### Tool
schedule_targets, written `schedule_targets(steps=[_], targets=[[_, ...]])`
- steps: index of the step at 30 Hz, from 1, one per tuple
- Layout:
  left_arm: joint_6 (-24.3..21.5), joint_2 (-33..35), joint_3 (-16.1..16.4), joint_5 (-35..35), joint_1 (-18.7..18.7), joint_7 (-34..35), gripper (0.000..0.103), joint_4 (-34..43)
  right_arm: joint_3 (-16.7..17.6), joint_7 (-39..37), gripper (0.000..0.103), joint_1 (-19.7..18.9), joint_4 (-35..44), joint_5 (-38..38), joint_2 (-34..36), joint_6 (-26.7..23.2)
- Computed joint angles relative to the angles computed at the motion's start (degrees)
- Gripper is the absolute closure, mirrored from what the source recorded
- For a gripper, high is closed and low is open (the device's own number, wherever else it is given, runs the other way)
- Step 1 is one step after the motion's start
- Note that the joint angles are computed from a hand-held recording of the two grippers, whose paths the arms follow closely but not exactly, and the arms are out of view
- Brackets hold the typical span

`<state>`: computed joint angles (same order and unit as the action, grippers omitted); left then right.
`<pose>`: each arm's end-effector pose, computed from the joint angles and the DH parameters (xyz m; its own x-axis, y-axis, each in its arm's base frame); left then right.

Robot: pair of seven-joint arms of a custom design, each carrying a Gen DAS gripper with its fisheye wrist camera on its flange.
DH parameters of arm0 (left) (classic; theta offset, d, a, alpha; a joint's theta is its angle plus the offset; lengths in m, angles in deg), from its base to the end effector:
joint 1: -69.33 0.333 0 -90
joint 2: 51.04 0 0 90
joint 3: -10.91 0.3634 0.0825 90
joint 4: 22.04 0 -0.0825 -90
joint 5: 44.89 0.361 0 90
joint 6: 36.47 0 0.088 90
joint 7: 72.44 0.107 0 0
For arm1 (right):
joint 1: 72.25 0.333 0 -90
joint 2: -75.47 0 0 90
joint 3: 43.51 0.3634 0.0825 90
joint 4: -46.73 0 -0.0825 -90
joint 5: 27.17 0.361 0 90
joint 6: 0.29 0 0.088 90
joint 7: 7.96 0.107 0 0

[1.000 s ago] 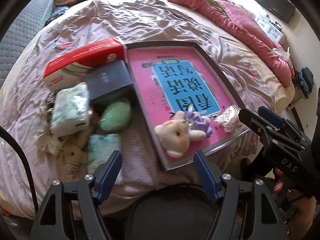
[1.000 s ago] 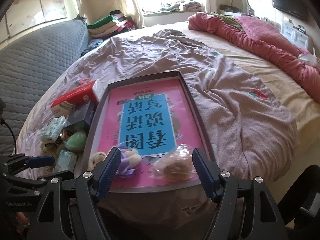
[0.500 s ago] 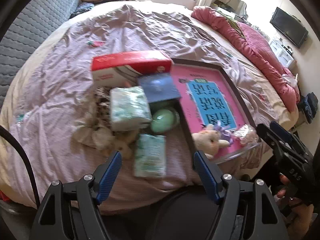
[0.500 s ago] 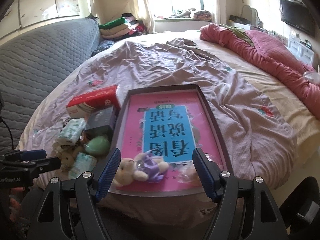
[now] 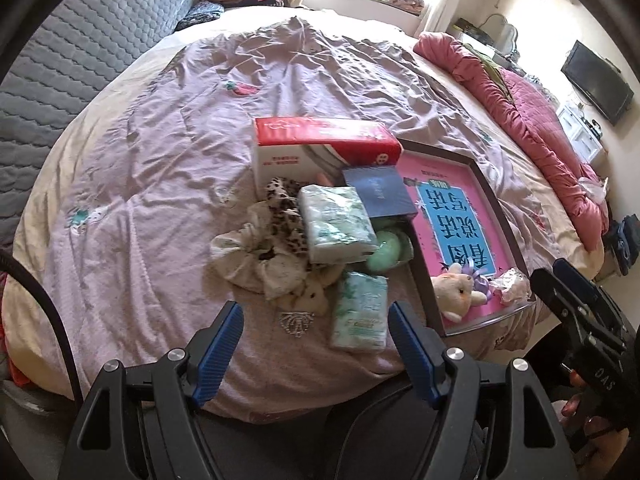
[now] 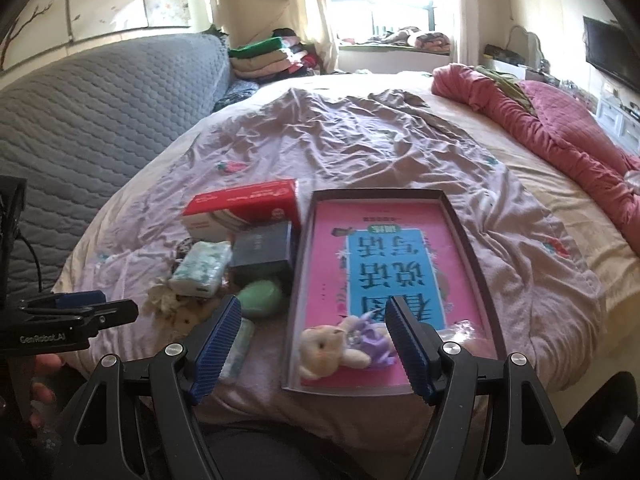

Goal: Organize soft objects
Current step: 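Move both tools back toward the sanitary pad packs beside the tray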

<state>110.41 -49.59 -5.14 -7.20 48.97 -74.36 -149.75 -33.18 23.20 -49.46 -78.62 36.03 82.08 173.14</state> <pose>0.4279 -0.3261 0.4532 0.4005 -0.8966 0.1889 -0.7690 -0.4410 -0.4628 0.5043 0.2451 0.4515 0.5568 -0.8180 -0.1443 -0.6414 -0.3130 -0.7004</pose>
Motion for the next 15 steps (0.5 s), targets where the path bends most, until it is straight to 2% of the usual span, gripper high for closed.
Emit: schedule_targets(steps=[4,6,15], targets=[[0.0,-1.0,0.2,-0.9,0.4,1.0,0.029,-0.5,0.1,1.9,0.027,0.7,0.0,-1.4,-0.2,-0.9],[0.1,-1.1,0.3,-1.6,0.6,1.8,0.029,-0.6,-0.3,5.3,0.027,1.5,-0.1,-4.7,0.0,-1.4],[1.4,-0.1,1.2,-4.4,2.2,5.8,0.029,0.3,0.7,12.2,0.027,3.5,-0.4,-11.4,2.4,-1.9]])
